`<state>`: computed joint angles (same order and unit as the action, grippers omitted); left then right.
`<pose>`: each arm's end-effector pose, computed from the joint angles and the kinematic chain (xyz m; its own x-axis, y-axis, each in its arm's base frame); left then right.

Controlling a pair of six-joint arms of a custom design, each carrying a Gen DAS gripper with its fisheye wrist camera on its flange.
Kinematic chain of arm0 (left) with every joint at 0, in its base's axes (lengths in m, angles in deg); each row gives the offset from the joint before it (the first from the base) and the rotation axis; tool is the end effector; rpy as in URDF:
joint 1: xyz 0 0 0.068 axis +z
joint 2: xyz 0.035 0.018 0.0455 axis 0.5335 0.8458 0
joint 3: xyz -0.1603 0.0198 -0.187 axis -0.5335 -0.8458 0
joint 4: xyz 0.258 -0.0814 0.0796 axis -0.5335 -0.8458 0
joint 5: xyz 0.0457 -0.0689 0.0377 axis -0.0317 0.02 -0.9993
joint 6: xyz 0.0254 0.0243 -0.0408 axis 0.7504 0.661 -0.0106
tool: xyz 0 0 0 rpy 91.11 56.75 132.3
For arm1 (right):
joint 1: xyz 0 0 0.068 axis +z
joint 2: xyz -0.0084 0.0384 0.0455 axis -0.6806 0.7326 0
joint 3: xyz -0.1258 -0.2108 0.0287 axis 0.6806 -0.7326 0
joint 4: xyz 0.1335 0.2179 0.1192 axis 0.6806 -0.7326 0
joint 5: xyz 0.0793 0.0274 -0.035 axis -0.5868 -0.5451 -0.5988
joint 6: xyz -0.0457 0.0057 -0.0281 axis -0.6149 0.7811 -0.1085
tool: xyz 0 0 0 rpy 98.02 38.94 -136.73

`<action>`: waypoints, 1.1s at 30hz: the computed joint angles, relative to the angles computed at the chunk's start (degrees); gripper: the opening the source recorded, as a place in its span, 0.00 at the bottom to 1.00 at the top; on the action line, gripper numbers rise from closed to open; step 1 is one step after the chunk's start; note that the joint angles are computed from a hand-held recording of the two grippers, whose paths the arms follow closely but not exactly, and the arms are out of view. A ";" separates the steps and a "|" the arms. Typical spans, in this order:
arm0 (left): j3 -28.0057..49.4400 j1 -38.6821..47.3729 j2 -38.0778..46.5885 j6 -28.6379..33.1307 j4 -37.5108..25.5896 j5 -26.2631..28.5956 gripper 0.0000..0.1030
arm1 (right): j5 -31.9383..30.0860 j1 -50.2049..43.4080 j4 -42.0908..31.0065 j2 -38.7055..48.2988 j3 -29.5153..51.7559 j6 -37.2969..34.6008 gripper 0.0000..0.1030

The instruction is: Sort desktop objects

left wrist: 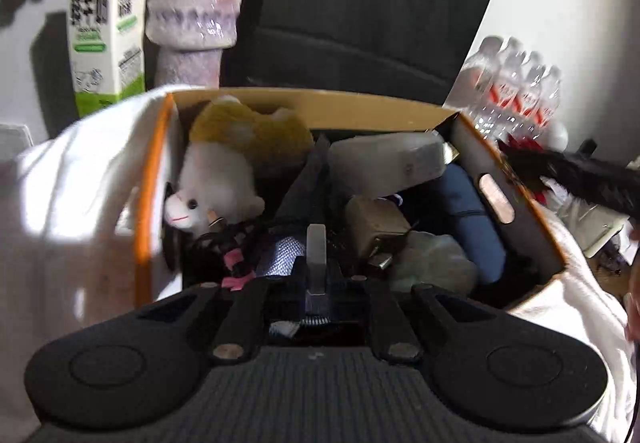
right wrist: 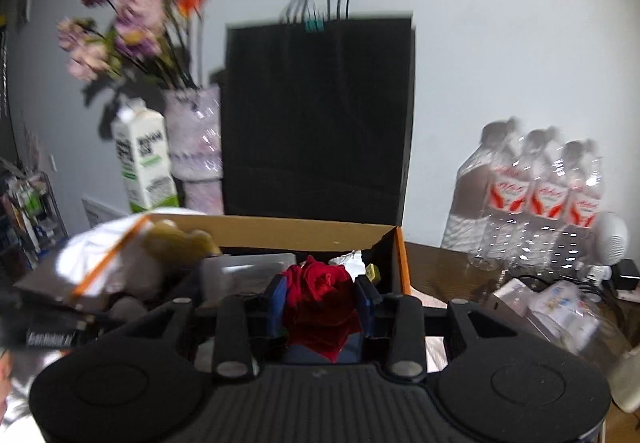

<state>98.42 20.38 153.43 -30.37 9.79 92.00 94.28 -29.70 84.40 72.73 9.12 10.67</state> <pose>0.3454 -0.0840 0.0982 -0.7142 0.1638 -0.6805 0.4144 0.8825 -0.2225 0.2796 0.0579 0.1212 -0.5239 0.0256 -0.8514 0.0263 0.9996 0.0138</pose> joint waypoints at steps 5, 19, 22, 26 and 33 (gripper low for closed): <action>5.34 -1.15 3.86 0.61 -1.69 -1.17 0.16 | -1.43 -4.71 0.43 17.70 14.84 0.27 0.41; 2.48 -1.38 -5.41 0.08 -5.16 -11.46 0.89 | -1.11 -4.10 -8.44 5.65 8.55 3.68 0.80; -0.96 -1.31 -10.34 -0.29 -7.17 -13.20 0.93 | -0.21 -2.07 -12.05 -1.28 4.65 4.26 0.82; -11.11 -0.18 -20.53 2.91 -6.25 -13.33 0.96 | 1.52 2.47 -15.53 -14.13 -4.19 5.16 0.84; -36.99 -0.76 -48.30 9.31 -7.49 -14.40 1.00 | 12.76 21.86 -28.46 -43.92 -22.75 17.88 0.86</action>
